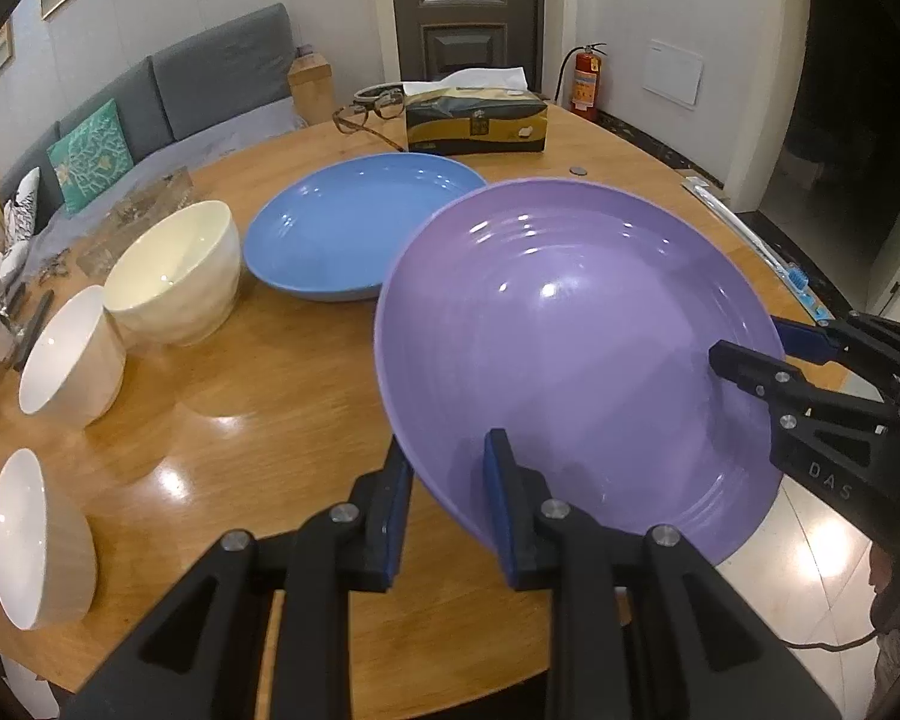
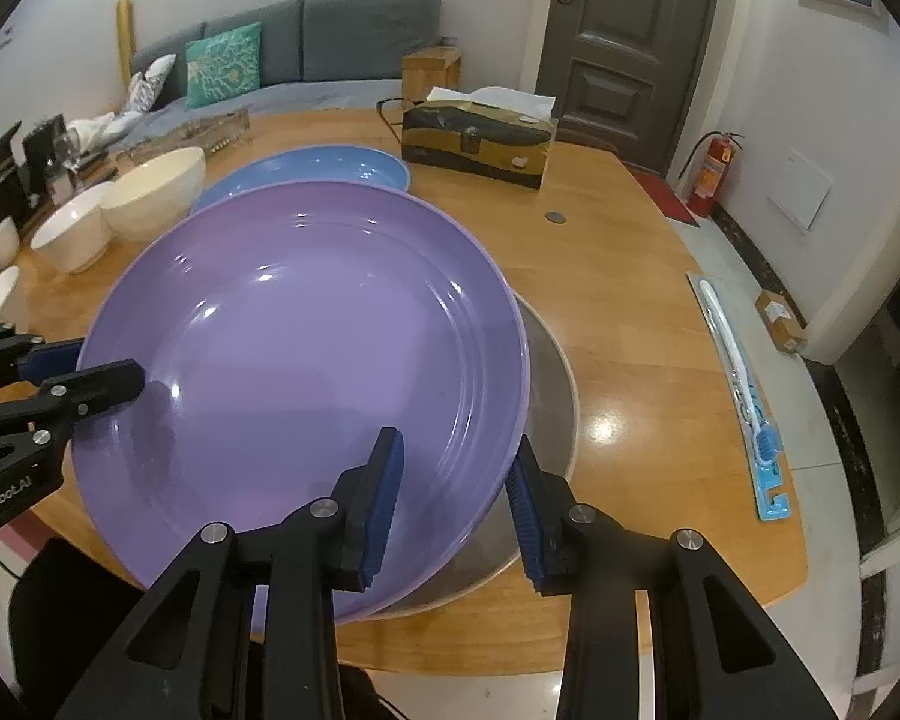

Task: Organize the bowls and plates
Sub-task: 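Carry the purple plate over the beige plate and lower it on top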

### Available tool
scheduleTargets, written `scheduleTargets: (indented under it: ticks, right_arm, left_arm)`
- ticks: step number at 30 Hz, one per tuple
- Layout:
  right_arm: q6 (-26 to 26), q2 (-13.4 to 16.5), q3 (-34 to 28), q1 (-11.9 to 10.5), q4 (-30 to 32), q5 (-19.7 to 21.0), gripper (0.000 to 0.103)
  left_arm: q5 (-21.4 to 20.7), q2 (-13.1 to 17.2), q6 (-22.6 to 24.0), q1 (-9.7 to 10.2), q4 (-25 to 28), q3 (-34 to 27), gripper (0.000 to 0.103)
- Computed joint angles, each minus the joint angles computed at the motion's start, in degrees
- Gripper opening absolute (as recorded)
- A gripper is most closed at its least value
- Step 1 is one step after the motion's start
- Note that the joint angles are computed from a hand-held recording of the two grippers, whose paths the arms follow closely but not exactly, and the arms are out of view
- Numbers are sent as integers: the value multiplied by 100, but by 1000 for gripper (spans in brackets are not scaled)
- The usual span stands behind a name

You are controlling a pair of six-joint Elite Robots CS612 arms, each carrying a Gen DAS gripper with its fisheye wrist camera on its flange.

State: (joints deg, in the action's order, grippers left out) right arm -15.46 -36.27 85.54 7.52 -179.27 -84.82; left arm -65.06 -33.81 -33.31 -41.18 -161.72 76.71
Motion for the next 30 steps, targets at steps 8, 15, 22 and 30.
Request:
scheduleTargets:
  ticks: [8, 15, 22, 30]
  right_arm:
    - [-59, 27, -69, 44, 108, -152, 31]
    - [-68, 46, -94, 73, 158, -213, 31]
    - [-166, 43, -74, 97, 137, -265, 42]
    - [-174, 16, -53, 108, 55, -296, 43]
  left_arm:
    - [-63, 43, -46, 20, -54, -18, 24]
    - [-9, 47, -45, 7, -100, -1, 28]
    - [50, 18, 25, -18, -289, 66, 43]
    - [115, 9, 30, -16, -396, 100, 46]
